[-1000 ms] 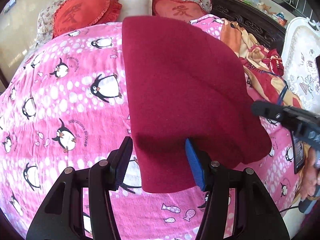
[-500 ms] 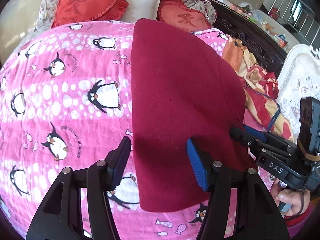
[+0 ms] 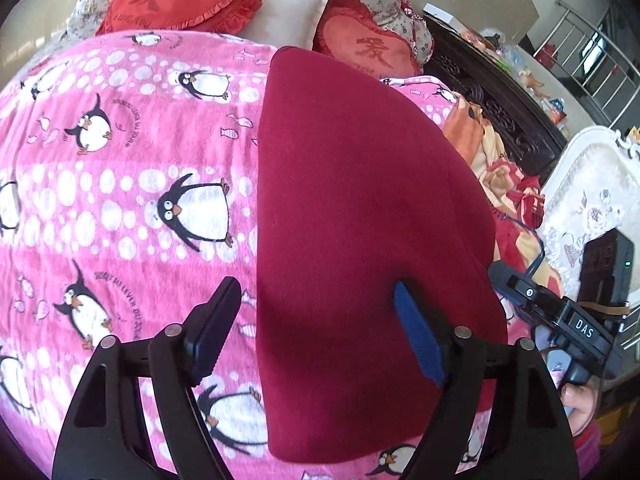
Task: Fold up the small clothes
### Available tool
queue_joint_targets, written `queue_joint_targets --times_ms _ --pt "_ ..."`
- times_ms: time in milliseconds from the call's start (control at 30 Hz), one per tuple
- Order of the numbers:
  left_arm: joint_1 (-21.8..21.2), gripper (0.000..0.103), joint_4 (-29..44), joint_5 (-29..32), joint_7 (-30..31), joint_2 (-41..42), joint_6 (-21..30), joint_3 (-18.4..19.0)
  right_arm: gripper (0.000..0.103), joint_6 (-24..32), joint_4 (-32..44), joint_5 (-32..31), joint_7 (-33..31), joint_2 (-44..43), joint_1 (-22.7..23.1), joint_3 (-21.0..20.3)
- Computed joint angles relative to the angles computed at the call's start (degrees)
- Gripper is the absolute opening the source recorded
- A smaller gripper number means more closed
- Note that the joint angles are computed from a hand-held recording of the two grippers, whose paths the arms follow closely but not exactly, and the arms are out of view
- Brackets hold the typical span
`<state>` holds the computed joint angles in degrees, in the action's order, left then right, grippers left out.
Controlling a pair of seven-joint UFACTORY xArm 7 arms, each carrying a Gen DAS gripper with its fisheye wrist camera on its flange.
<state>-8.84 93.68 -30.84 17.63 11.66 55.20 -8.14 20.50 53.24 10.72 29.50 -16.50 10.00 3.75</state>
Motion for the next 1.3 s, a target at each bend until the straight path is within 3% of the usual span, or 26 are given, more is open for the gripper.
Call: queue_joint_targets --times_ms 200,300,400,567,600,667,767,833,1100,1300 --pt "1.08 0.084 4.79 -2.81 1.20 4.52 4.23 -0.87 0.076 -4.65 0.34 23.41 -16.78 3.40 9.12 -8.73" --pt "1.41 0.092 6.82 -3.51 1.41 6.46 5.87 -1.34 0.077 -4.87 1.37 33.54 -25.27 4.42 11.13 -10.27" --pt "1.43 0.102 8.13 -3.69 0.48 8.09 6.76 -1.65 0.081 -4.20 3.19 34.39 -26.78 6.35 9.48 -8.38" --pt "1.04 0.102 7.47 -3.07 0.52 8.04 5.41 -2.01 0.083 -3.87 5.03 30.83 -25.87 8.84 5.58 -4.22" --pt "0.89 0.101 7.11 -2.81 0.76 7.74 5.07 -2.05 0.081 -4.15 4.98 30.04 -25.44 8.98 4.96 -3.61" --pt "1.38 0.082 6.95 -4.18 2.57 7.30 5.77 -2.62 0.064 -4.69 4.77 27.72 -23.53 8.45 3.97 -2.49" --pt "1.15 0.068 5.84 -4.02 3.20 5.33 5.58 -2.31 0.047 -3.90 4.80 26.10 -22.57 7.37 3.69 -2.09" --pt "1.56 0.057 5.60 -4.91 3.71 4.33 6.71 -2.04 0.044 -3.27 4.89 26.25 -22.54 6.34 4.08 -2.16" --pt "5.16 0.056 -0.43 -7.13 5.86 -5.36 14.05 2.25 0.043 1.91 7.50 31.67 -25.00 3.80 8.34 -2.43" --pt "6.57 0.056 -10.99 -4.04 6.98 -15.05 14.49 6.55 0.043 3.29 8.52 33.05 -25.33 5.54 11.43 0.50"
